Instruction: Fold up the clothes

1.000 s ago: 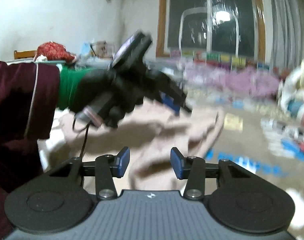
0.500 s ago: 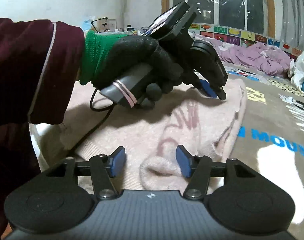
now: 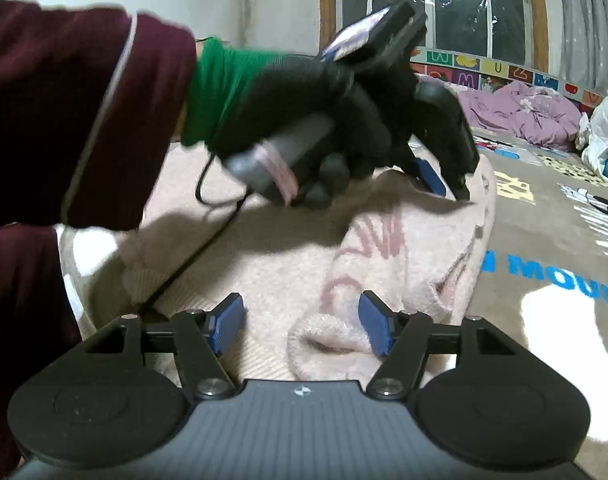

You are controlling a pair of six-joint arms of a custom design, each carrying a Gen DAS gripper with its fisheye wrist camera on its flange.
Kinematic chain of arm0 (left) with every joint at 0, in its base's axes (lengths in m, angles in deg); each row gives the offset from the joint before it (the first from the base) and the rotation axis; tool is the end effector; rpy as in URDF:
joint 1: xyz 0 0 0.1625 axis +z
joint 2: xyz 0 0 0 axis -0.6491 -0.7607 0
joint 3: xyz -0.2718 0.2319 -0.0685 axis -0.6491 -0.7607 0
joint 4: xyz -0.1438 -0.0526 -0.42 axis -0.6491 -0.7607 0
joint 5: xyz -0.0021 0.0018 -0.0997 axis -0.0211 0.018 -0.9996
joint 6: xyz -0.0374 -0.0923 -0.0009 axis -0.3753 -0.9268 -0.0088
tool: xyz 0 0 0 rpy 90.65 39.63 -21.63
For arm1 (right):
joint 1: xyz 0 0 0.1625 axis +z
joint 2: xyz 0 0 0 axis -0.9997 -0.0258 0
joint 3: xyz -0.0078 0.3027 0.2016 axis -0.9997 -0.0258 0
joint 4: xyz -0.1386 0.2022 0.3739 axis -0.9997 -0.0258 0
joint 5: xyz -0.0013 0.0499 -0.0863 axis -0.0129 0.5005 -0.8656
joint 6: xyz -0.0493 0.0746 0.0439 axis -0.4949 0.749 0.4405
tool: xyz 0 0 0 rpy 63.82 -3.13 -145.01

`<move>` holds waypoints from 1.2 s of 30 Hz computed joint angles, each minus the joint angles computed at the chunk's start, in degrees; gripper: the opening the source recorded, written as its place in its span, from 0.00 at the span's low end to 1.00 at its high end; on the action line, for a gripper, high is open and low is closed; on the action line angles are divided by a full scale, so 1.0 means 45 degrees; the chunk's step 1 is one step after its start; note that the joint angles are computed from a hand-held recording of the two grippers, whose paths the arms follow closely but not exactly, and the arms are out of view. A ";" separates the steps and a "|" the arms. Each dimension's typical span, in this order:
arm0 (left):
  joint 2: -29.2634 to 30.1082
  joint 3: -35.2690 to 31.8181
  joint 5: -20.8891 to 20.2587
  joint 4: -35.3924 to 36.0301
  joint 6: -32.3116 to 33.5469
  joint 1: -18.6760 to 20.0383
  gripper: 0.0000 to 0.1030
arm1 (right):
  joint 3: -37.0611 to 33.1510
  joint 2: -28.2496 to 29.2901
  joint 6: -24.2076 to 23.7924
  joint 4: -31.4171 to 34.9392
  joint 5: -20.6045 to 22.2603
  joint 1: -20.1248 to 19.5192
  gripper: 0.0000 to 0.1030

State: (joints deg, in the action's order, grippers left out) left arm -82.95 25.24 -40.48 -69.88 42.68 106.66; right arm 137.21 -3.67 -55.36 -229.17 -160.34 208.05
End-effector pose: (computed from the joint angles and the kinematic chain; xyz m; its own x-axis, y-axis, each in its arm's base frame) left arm -0.0886 -0.6586 0.3448 -0.8874 0.1035 -0.4492 0.3847 0.7032 -0.5979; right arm 0.3774 -0.4264 -0.0455 -0.4883 -0.7502 0.4459 -0.8593 0.3243 -0.3955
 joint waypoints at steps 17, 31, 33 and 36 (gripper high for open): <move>-0.8406 0.7192 0.2965 -0.4857 -0.2713 -0.0778 1.00 | 0.0332 0.0005 -0.0396 -0.1810 0.0129 0.0480 0.64; -1.0523 0.7757 0.4309 -0.2773 -0.5707 0.0525 0.74 | -0.0049 0.0314 0.0001 -0.0710 0.0636 0.0733 0.65; -1.0525 0.7760 0.3625 -0.2530 -0.6225 0.0934 0.65 | -0.0117 0.0357 -0.0031 -0.0586 0.0679 0.0747 0.65; -1.0419 0.7798 0.3106 -0.3012 -0.6298 0.1173 0.65 | -0.0106 0.0348 -0.0086 -0.0483 0.0734 0.0750 0.65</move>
